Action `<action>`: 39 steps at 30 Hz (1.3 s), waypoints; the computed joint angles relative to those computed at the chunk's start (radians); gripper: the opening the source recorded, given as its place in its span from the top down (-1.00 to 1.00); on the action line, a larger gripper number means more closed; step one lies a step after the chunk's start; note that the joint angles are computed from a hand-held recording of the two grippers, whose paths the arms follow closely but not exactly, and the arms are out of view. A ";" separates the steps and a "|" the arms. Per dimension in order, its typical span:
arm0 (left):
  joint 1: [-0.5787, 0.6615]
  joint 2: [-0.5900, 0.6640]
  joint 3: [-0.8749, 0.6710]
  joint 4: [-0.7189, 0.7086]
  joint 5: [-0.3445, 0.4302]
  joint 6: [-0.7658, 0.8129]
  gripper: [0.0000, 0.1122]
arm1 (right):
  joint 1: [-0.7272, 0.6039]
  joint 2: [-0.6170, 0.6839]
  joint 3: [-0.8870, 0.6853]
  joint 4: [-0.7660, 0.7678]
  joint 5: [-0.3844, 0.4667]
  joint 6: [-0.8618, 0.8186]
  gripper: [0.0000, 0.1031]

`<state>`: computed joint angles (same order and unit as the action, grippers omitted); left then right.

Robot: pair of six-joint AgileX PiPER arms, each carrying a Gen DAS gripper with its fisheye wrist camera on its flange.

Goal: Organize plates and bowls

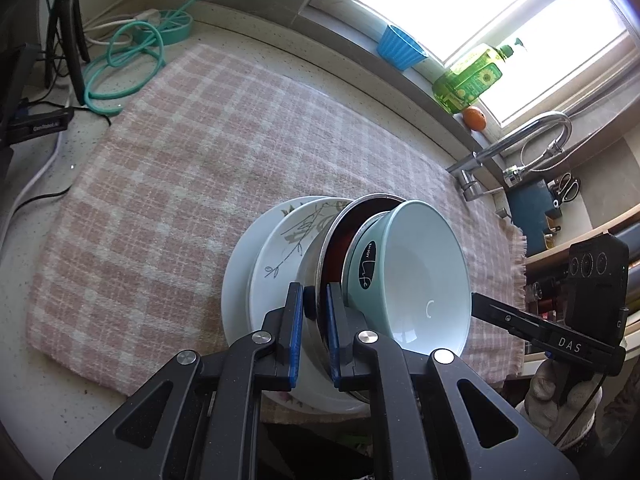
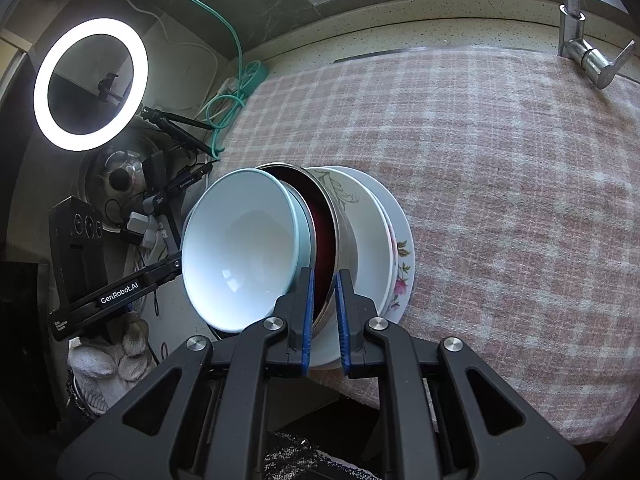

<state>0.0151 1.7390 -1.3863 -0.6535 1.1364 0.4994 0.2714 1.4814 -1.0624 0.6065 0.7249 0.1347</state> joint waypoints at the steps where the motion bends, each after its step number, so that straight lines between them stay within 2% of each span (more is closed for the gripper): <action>1: -0.002 -0.002 0.001 0.003 -0.003 0.000 0.84 | 0.000 0.000 -0.001 0.001 0.001 -0.002 0.79; 8: -0.006 -0.009 0.006 0.011 -0.007 -0.005 0.84 | 0.007 0.005 -0.018 -0.017 0.009 0.002 0.78; 15: -0.001 -0.037 0.024 0.028 -0.024 -0.005 0.80 | 0.015 -0.035 -0.010 -0.102 0.006 0.051 0.79; 17: 0.004 -0.046 0.029 0.032 -0.028 -0.007 0.72 | 0.010 -0.050 0.003 -0.106 0.005 0.050 0.74; 19: 0.005 -0.061 0.037 0.041 -0.040 -0.008 0.71 | 0.011 -0.069 0.017 -0.127 0.001 0.067 0.57; 22: 0.000 -0.098 0.061 0.066 -0.068 -0.005 0.69 | 0.033 -0.101 0.031 -0.226 -0.004 0.129 0.41; 23: -0.004 -0.111 0.071 0.073 -0.079 0.000 0.62 | 0.049 -0.114 0.035 -0.282 -0.007 0.167 0.34; 25: -0.014 -0.146 0.099 0.090 -0.105 0.003 0.51 | 0.088 -0.144 0.043 -0.411 -0.008 0.260 -0.07; 27: -0.027 -0.182 0.125 0.113 -0.131 0.003 0.44 | 0.129 -0.177 0.053 -0.531 -0.004 0.349 -0.22; 29: -0.040 -0.218 0.152 0.130 -0.153 0.002 0.13 | 0.176 -0.207 0.056 -0.646 0.013 0.437 -0.35; 31: -0.053 -0.253 0.175 0.146 -0.175 0.005 0.05 | 0.220 -0.237 0.062 -0.741 0.026 0.505 -0.55; 35: -0.073 -0.321 0.213 0.158 -0.190 0.004 0.04 | 0.288 -0.291 0.074 -0.842 0.049 0.591 -0.60; 39: -0.084 -0.398 0.262 0.164 -0.213 -0.017 -0.12 | 0.340 -0.333 0.087 -0.920 0.079 0.691 -0.65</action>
<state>-0.0685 1.3412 -1.1246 -0.4890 0.9235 0.4823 0.6119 1.1481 -0.9755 -0.3136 0.8036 0.8255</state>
